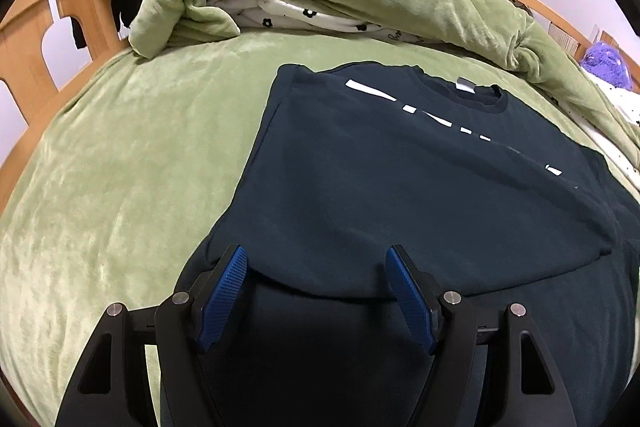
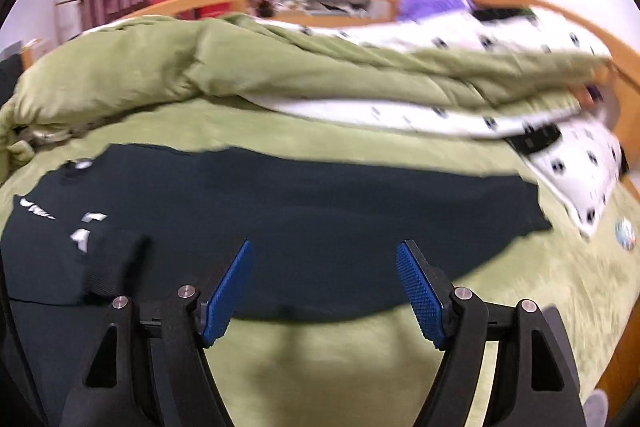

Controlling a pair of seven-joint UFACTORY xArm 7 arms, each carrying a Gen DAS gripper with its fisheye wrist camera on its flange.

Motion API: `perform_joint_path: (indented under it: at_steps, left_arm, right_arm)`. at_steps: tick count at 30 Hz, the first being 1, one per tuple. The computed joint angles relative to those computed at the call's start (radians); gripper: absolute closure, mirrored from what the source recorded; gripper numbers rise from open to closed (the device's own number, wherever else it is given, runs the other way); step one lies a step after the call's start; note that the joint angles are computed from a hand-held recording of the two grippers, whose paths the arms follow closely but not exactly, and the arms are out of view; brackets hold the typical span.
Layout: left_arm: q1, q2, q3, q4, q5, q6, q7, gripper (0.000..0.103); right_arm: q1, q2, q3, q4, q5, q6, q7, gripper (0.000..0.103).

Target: Fold small clothes

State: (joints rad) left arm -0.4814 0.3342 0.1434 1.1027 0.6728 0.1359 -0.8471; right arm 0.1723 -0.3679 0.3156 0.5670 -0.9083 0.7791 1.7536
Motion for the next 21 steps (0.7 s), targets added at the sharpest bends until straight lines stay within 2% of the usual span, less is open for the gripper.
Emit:
perform_joint_path:
  at_steps: [1, 3, 5, 9, 12, 15, 18, 19, 20, 21]
  left_arm:
    - [-0.041, 0.005, 0.047, 0.002, 0.053, -0.005, -0.049, 0.033]
    - [-0.087, 0.018, 0.1, 0.013, 0.137, -0.001, -0.129, 0.033]
    - [-0.074, 0.024, 0.091, 0.019, 0.161, 0.001, -0.153, 0.033]
    - [-0.037, 0.041, 0.053, 0.028, 0.154, 0.006, -0.138, 0.033]
    - [-0.067, 0.054, 0.084, 0.036, 0.219, 0.009, -0.173, 0.033]
    - [-0.073, 0.066, 0.085, 0.05, 0.269, 0.023, -0.194, 0.033]
    - [-0.044, 0.07, 0.05, 0.063, 0.261, 0.042, -0.163, 0.033]
    - [-0.031, 0.068, 0.037, 0.062, 0.249, 0.041, -0.154, 0.033]
    - [-0.019, 0.065, 0.026, 0.061, 0.233, 0.04, -0.142, 0.033]
    - [-0.007, 0.063, 0.014, 0.059, 0.214, 0.038, -0.127, 0.033]
  right_arm:
    - [-0.005, -0.018, -0.015, -0.039, 0.002, -0.026, 0.017, 0.03]
    - [-0.026, -0.043, -0.033, -0.103, -0.005, -0.081, 0.051, 0.03]
    - [-0.063, -0.055, -0.048, -0.158, -0.028, -0.156, 0.089, 0.03]
    - [-0.16, -0.02, -0.057, -0.208, -0.108, -0.291, 0.186, 0.03]
    - [-0.245, 0.011, -0.058, -0.227, -0.243, -0.395, 0.323, 0.03]
    - [-0.285, 0.035, -0.069, -0.215, -0.391, -0.43, 0.475, 0.03]
    - [-0.28, 0.076, -0.118, -0.185, -0.445, -0.431, 0.508, 0.031]
    - [-0.268, 0.093, -0.133, -0.169, -0.421, -0.409, 0.476, 0.034]
    - [-0.254, 0.099, -0.142, -0.162, -0.401, -0.385, 0.456, 0.049]
    - [-0.243, 0.106, -0.149, -0.151, -0.384, -0.361, 0.432, 0.077]
